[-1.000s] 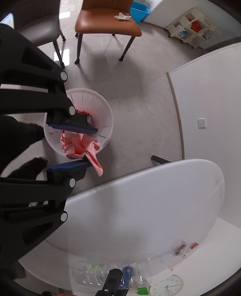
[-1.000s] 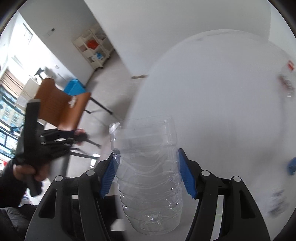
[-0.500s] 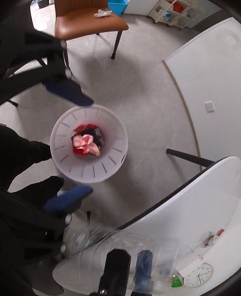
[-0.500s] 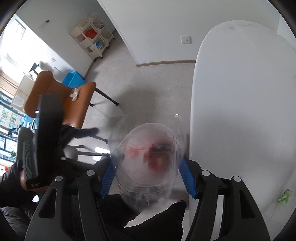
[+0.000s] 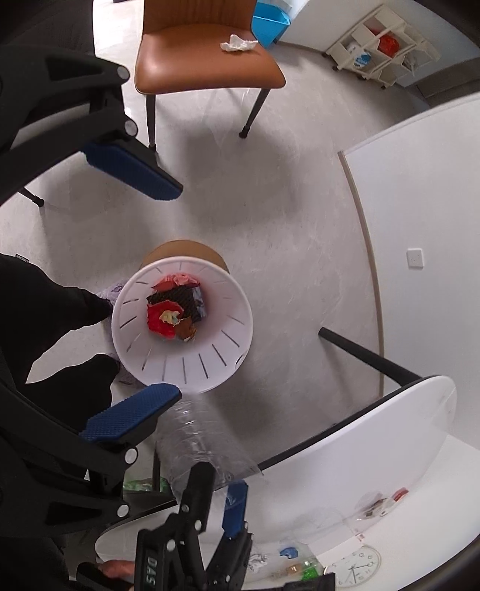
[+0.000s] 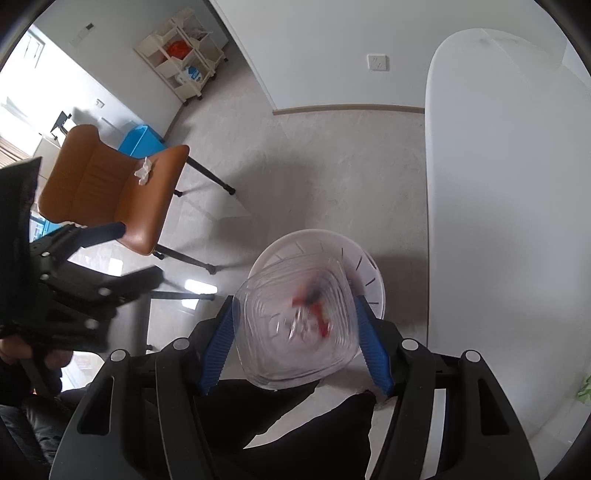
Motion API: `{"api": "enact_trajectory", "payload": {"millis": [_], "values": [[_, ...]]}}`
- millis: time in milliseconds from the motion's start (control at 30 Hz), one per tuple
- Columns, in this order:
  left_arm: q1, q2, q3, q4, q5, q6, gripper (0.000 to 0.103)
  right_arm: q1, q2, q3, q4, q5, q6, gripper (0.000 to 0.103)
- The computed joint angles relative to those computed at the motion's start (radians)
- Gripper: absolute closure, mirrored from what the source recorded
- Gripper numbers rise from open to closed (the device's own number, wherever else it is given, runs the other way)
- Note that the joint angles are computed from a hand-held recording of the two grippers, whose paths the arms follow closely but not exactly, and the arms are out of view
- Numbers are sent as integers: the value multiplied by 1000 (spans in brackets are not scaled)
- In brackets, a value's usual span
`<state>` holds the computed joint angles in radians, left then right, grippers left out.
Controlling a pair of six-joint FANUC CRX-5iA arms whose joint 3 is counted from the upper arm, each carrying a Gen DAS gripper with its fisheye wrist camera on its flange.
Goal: Collect trash
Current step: 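Drop the pink paper and plastic bottle into the wastebasket with both grippers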
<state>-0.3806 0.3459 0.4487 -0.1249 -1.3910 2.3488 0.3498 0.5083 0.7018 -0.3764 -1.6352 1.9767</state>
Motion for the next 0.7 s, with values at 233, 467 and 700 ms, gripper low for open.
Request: {"api": "enact_trajectory", "payload": {"millis": [233, 467, 700], "values": [[-8, -9, 6, -21, -2, 46, 8, 41, -30, -66, 73, 71, 1, 3], [-25, 23, 78, -43, -25, 42, 8, -1, -53, -58, 71, 85, -14, 3], [-60, 136, 282, -72, -97, -20, 8, -99, -72, -27, 53, 99, -51, 3]]}}
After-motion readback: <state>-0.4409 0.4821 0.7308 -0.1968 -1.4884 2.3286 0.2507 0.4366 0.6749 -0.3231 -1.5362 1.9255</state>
